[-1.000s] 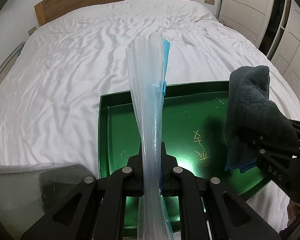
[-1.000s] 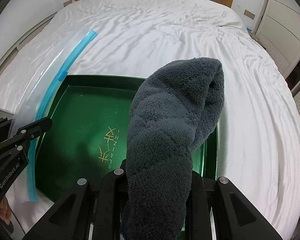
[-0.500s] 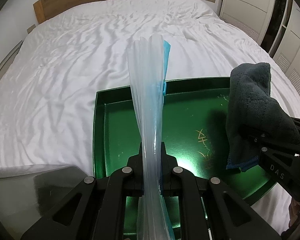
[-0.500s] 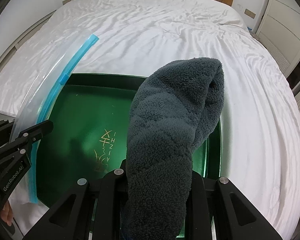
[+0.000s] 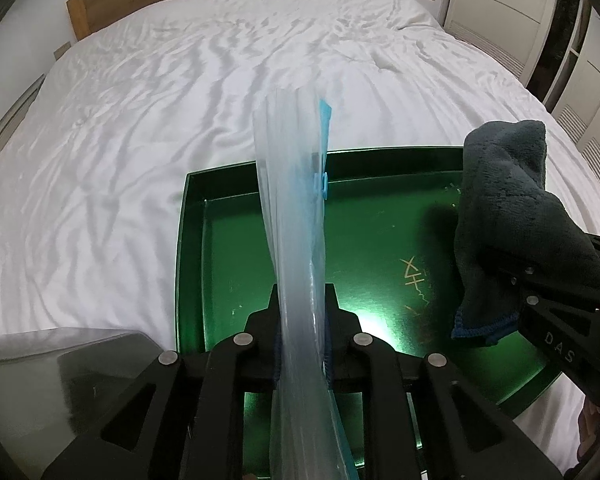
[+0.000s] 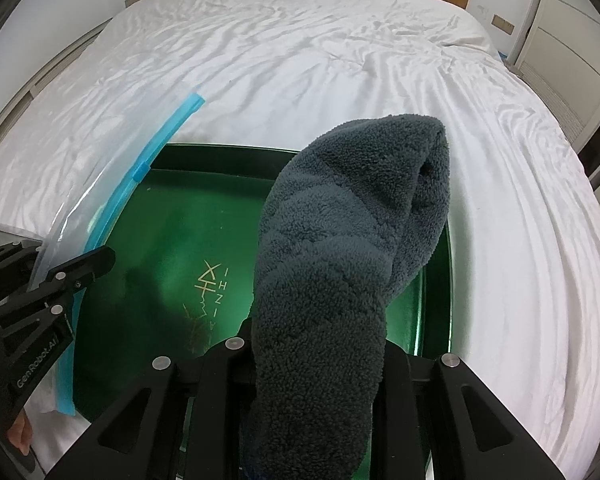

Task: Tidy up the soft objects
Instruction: 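Lower and release the bag with the left tool while the right tool releases the towel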

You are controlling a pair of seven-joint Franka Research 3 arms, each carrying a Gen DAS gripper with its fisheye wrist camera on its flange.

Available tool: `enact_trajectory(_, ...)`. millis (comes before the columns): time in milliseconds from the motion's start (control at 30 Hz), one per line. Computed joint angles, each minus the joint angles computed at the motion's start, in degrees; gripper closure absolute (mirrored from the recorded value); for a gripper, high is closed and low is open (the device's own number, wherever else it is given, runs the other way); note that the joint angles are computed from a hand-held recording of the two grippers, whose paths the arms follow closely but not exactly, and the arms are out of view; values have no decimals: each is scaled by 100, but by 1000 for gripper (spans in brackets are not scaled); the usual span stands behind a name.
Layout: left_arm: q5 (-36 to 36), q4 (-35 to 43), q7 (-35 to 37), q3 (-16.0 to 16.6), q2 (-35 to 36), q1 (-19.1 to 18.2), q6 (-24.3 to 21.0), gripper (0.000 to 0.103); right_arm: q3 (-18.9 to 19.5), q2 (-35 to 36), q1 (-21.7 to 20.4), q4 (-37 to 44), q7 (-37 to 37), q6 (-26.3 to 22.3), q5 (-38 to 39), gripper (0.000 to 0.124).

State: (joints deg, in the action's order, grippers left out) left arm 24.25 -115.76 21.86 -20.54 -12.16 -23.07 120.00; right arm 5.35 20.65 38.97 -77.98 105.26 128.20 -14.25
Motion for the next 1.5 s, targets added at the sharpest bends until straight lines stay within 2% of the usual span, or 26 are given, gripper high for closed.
enact_trajectory(167, -15, -35, -59, 19, -17, 17, 48, 75, 3, 78, -43, 51, -36, 40, 107, 87)
enact_trajectory(433, -29, -47, -76, 22, -48, 29, 33, 67, -45, 51, -19, -30, -11, 135, 40, 64)
enact_trajectory(633, 300, 128, -191, -81, -24, 25, -253, 65, -53, -86, -21, -187, 105, 281, -69, 50)
enact_trajectory(767, 603, 299, -251, -170, 13, -11, -487, 65, -36, -334, -56, -440, 229, 452, -151, 47)
enact_trajectory(1133, 484, 160, -163, -322, -558, -267, -193, 63, 271, -1420, -250, -1586, 486, 912, -283, 46)
enact_trajectory(1333, -34, -221, 98, -445, -1327, -591, -80, 63, 655, -2235, -363, -2289, 998, 666, -653, 46)
enact_trajectory(1500, -636, -659, 261, -520, -2257, -928, -422, 63, 1101, -2761, -343, -2628, 1328, 369, -659, 47)
